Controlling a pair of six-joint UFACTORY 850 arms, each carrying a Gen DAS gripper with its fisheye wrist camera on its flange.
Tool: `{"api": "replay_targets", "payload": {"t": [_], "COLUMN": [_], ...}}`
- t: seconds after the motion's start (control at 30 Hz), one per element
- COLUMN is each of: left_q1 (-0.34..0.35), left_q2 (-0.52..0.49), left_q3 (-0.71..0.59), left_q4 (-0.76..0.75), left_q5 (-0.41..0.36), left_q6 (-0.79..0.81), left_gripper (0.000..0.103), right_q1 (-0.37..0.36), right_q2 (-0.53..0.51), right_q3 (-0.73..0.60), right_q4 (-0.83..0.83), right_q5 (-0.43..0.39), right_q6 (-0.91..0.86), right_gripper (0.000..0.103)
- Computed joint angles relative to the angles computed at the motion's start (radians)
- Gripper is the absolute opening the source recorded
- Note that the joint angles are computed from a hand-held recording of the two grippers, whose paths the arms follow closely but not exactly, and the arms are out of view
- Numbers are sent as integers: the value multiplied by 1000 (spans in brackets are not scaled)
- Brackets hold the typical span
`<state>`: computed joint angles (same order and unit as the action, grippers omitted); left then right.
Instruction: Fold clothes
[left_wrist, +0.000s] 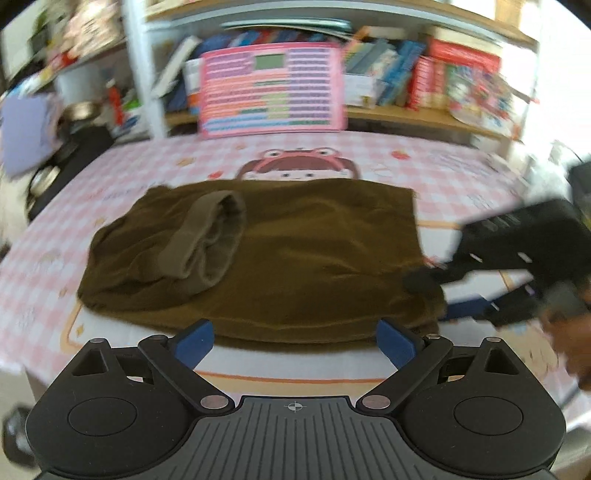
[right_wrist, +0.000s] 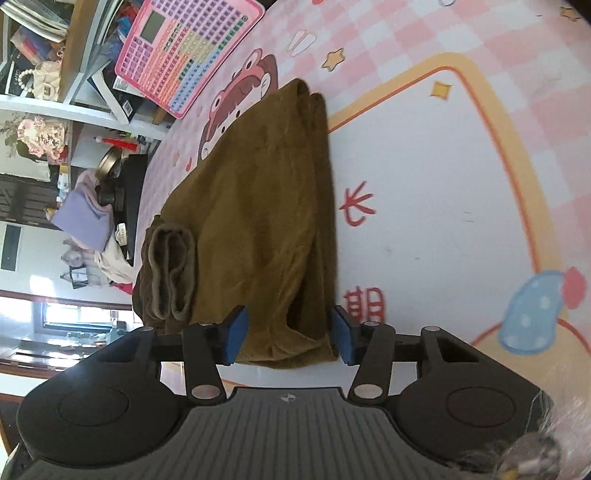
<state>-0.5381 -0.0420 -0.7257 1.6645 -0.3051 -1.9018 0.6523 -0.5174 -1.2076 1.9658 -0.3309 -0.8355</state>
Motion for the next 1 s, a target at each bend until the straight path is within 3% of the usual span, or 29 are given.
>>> {"api": "replay_targets", "payload": {"t": [0.13,0.3,0.43,0.5,0.57,0.6,0.67,0.7,0.73,0.77,0.87,1.0], "left_q1": [-25,-71,-98,-115,-133,-140,-148,-148,-146,-143,-131,-113], "left_q2": [-34,-113,-190,-217,-239,-249,-264,-269,-271,-269,-258,-223], "left_q3": [-27,-80,-134,-148,-157,-162,-169,-171,-172,-171,-163,-158], "left_q4": [-11,-50,-71,18,104,134,172,187,197,207,246,282], "left_q5": [16,-33,-100,-162,-218,-238,-243,-234,-219,-204,-176,-148], "left_q6": [156,367,509,476,443,439,448,450,448,434,370,289], "left_gripper": [96,96,96,92,78,71,47,40,26,18,10,8], "right_q1": [0,-12,-14,-15,-18,-19,-20,-22,-24,-26,-49,-72], "right_q2": [-15,17,23,22,22,23,25,32,39,45,38,2], "right_q3": [-24,9,-6,-14,-18,-20,-23,-14,-4,4,14,2], "right_q4": [-128,21,-11,-44,-73,-89,-111,-71,-11,39,70,57], "right_q5": [29,-12,-17,-16,-17,-10,6,21,35,46,29,-41], "right_q6": [140,-11,2,29,53,67,86,54,3,-38,-22,53], "right_gripper": [16,14,13,13,13,15,28,50,58,58,62,65]}}
